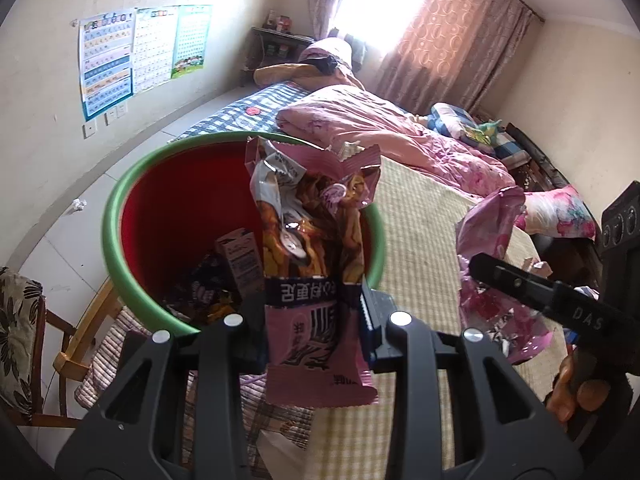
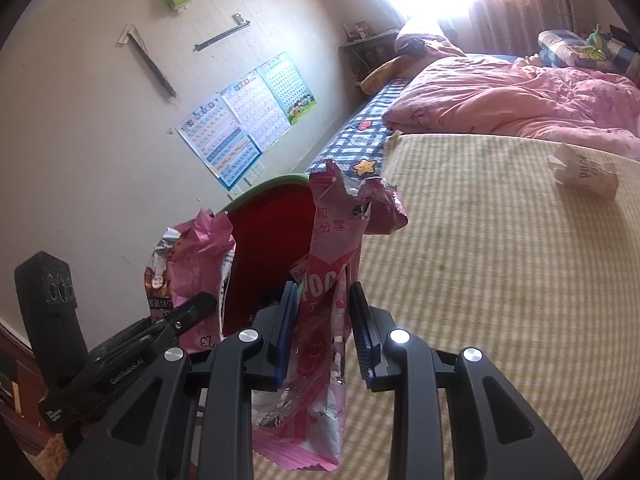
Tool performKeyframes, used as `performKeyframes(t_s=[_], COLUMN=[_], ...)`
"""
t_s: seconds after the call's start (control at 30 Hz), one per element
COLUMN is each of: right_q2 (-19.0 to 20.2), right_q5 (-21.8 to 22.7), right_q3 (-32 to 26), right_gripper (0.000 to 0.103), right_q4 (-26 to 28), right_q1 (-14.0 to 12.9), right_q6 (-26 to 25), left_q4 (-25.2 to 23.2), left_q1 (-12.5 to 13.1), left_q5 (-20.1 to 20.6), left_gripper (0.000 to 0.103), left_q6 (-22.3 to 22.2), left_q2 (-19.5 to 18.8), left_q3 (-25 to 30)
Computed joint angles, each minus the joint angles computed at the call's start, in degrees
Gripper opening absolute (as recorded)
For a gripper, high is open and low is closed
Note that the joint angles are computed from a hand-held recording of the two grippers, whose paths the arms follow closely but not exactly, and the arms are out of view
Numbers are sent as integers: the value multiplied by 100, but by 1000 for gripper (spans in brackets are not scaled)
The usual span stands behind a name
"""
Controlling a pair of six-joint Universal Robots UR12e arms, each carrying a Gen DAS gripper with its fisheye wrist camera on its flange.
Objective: Collect trash
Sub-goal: 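Carry the pink-and-brown snack bag and pink wrapper over the red bucket with both tools, then open both tools over the red bucket to drop the bag and wrapper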
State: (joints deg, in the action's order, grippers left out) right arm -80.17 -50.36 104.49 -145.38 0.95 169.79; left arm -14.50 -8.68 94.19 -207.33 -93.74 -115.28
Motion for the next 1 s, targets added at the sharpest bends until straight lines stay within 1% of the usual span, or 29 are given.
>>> performKeyframes(t_s=[0.3,0.53,0.73,0.93,0.97,1.0], right_q2=[125,204,324,453,479,496], right_q5=[11,22,151,183,190,200], right_q3=[-150,-269,-436,-595,-630,-652], right_gripper=[28,28,28,28,30,37], right_q4=[-89,-133,59,108,116,125], right_q1=[186,304,378,460,472,479], right_q6=[41,90,59,6,12,16], left_q4=[-21,29,39,10,0,-9], left_q1=[187,291,330,355,353,358], left_q5=[100,12,-52,-23,-6,19], left_gripper=[32,32,32,32,32,32], left_q6=[-21,89,113,63,46,26], left_q2=[92,61,-12,-33,-37,-45], left_q3=[-110,-99,-64,-56,-52,-42])
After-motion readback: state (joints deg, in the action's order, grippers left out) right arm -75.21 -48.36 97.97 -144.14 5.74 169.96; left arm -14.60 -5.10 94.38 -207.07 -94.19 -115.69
